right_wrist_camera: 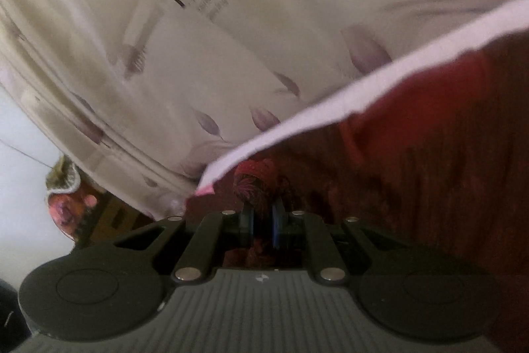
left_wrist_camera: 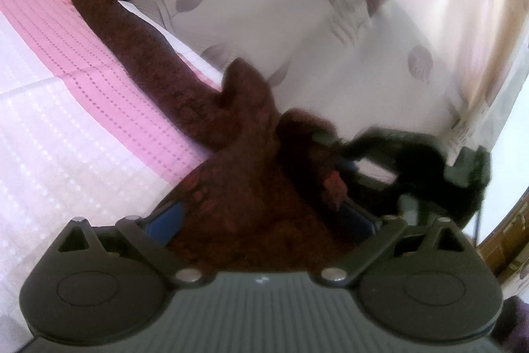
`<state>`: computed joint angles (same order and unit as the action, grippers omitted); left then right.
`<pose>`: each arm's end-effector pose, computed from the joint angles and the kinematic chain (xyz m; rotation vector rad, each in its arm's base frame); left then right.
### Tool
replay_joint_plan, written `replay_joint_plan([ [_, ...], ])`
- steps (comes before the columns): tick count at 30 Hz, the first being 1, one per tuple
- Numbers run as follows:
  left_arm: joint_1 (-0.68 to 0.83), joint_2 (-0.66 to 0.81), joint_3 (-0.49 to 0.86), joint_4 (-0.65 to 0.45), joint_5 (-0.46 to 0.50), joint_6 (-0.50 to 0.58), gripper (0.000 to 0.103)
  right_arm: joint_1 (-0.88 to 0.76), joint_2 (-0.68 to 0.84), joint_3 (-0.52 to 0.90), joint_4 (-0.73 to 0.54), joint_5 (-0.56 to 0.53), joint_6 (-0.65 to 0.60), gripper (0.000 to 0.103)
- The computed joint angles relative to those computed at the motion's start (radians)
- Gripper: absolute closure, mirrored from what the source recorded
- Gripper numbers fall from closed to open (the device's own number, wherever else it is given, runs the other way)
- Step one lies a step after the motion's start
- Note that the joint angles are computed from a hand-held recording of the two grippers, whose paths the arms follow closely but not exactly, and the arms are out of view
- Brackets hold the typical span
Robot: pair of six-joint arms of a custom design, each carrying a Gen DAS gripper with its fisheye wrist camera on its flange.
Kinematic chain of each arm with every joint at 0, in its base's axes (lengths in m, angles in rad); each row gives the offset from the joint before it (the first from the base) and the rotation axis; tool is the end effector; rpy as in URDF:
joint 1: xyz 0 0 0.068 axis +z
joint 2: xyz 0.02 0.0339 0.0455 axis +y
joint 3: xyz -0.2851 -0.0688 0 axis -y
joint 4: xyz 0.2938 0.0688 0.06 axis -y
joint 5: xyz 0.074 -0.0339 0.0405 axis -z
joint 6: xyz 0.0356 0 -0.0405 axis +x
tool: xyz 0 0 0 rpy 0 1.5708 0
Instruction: Fold small clothes
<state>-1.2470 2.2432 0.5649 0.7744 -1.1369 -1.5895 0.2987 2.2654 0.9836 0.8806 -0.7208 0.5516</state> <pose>0.1199 -0.2559 -0.0319 -0.7338 1.7903 -0.4634 0.4102 0.1509 0.0287 -0.2454 2.0692 1.2462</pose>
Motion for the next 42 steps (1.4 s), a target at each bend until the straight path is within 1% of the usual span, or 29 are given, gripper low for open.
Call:
replay_joint_plan([
  [2, -0.001, 0.0, 0.001, 0.0, -0.001, -0.001, 0.002, 0.006, 0.021, 0.005, 0.004, 0.021, -0.015, 0.087],
  [6, -0.001, 0.002, 0.0, 0.005, -0.001, -0.002, 0.002, 0.006, 0.033, 0.014, 0.046, 0.036, 0.033, 0.087],
  [9, 0.0, -0.001, 0.002, -0.004, -0.001, -0.004, 0.002, 0.028, 0.012, 0.017, 0.04, 0.097, -0.018, 0.086],
  [10, 0.0, -0.001, 0.002, -0.006, -0.001, -0.004, 0.002, 0.034, 0.01, 0.021, 0.024, 0.111, -0.052, 0.081],
  [11, -0.001, -0.002, 0.001, -0.007, 0.0, -0.004, 0.002, 0.036, 0.015, 0.038, -0.011, 0.102, -0.073, 0.079],
  [12, -0.001, -0.003, 0.001, -0.012, 0.0, -0.007, 0.002, 0.03, 0.023, 0.058, -0.055, 0.068, -0.086, 0.07],
  [13, -0.002, -0.004, 0.002, -0.019, -0.002, -0.012, 0.002, 0.021, 0.024, 0.062, -0.081, 0.044, -0.082, 0.056],
  [14, -0.002, -0.005, 0.004, -0.024, -0.002, -0.014, 0.002, 0.005, 0.014, 0.036, -0.054, 0.031, -0.059, 0.049],
  [15, -0.001, -0.006, 0.004, -0.025, -0.001, -0.014, 0.002, -0.021, 0.002, -0.007, 0.018, 0.008, -0.027, 0.043],
  [16, 0.0, -0.006, 0.005, -0.027, 0.0, -0.013, 0.002, -0.061, -0.018, -0.065, 0.104, -0.03, 0.006, 0.043],
  [17, -0.001, -0.007, 0.005, -0.028, 0.0, -0.013, 0.002, -0.101, -0.044, -0.116, 0.152, -0.056, 0.022, 0.041],
  [19, 0.0, -0.008, 0.006, -0.031, 0.001, -0.013, 0.002, -0.223, -0.111, -0.226, 0.2, -0.134, 0.016, 0.039],
  [20, 0.0, -0.008, 0.007, -0.035, 0.001, -0.013, 0.002, -0.304, -0.138, -0.277, 0.223, -0.18, -0.014, 0.039],
  [21, 0.001, -0.01, 0.008, -0.04, 0.002, -0.013, 0.002, -0.375, -0.171, -0.316, 0.207, -0.193, -0.094, 0.039],
  [22, 0.0, -0.011, 0.008, -0.042, 0.003, -0.012, 0.002, -0.443, -0.21, -0.347, 0.148, -0.161, -0.235, 0.038],
  [23, 0.0, -0.012, 0.008, -0.043, 0.003, -0.011, 0.002, -0.501, -0.231, -0.371, 0.115, -0.091, -0.385, 0.036],
  [24, 0.0, -0.014, 0.008, -0.048, 0.005, -0.012, 0.002, -0.544, -0.226, -0.367, 0.085, -0.047, -0.502, 0.036],
  [25, 0.0, -0.021, 0.007, -0.05, 0.01, -0.007, 0.002, -0.587, -0.214, -0.338, 0.001, -0.023, -0.619, 0.037],
  [26, 0.004, -0.039, 0.002, -0.061, 0.027, 0.007, 0.002, -0.619, -0.197, -0.309, -0.063, -0.029, -0.672, 0.038],
  [28, 0.014, -0.089, -0.003, -0.1, 0.062, 0.026, 0.002, -0.664, -0.158, -0.262, -0.142, -0.114, -0.697, 0.04],
  [29, 0.017, -0.116, -0.004, -0.118, 0.067, 0.033, 0.002, -0.663, -0.145, -0.252, -0.151, -0.123, -0.715, 0.04],
  [31, 0.034, -0.161, -0.002, -0.122, 0.069, 0.074, 0.002, -0.622, -0.126, -0.256, -0.088, -0.068, -0.73, 0.04],
  [33, 0.065, -0.18, 0.005, -0.067, 0.072, 0.169, 0.002, -0.566, -0.096, -0.231, -0.066, -0.011, -0.73, 0.04],
  [35, 0.112, -0.181, 0.038, -0.046, 0.089, 0.278, 0.0, -0.5, -0.073, -0.202, -0.046, 0.08, -0.715, 0.04],
  [36, 0.143, -0.165, 0.06, -0.019, 0.103, 0.349, 0.0, -0.484, -0.058, -0.184, -0.043, 0.114, -0.713, 0.043],
  [37, 0.169, -0.144, 0.076, 0.014, 0.115, 0.4, 0.0, -0.474, -0.05, -0.172, -0.044, 0.144, -0.712, 0.06],
  [39, 0.229, -0.093, 0.116, 0.055, 0.153, 0.452, 0.0, -0.456, -0.036, -0.169, -0.002, 0.234, -0.67, 0.083],
  [40, 0.251, -0.076, 0.126, 0.063, 0.173, 0.452, 0.0, -0.456, -0.031, -0.172, 0.022, 0.256, -0.64, 0.084],
  [42, 0.291, -0.04, 0.146, 0.068, 0.207, 0.43, 0.0, -0.471, -0.031, -0.173, 0.017, 0.294, -0.627, 0.084],
])
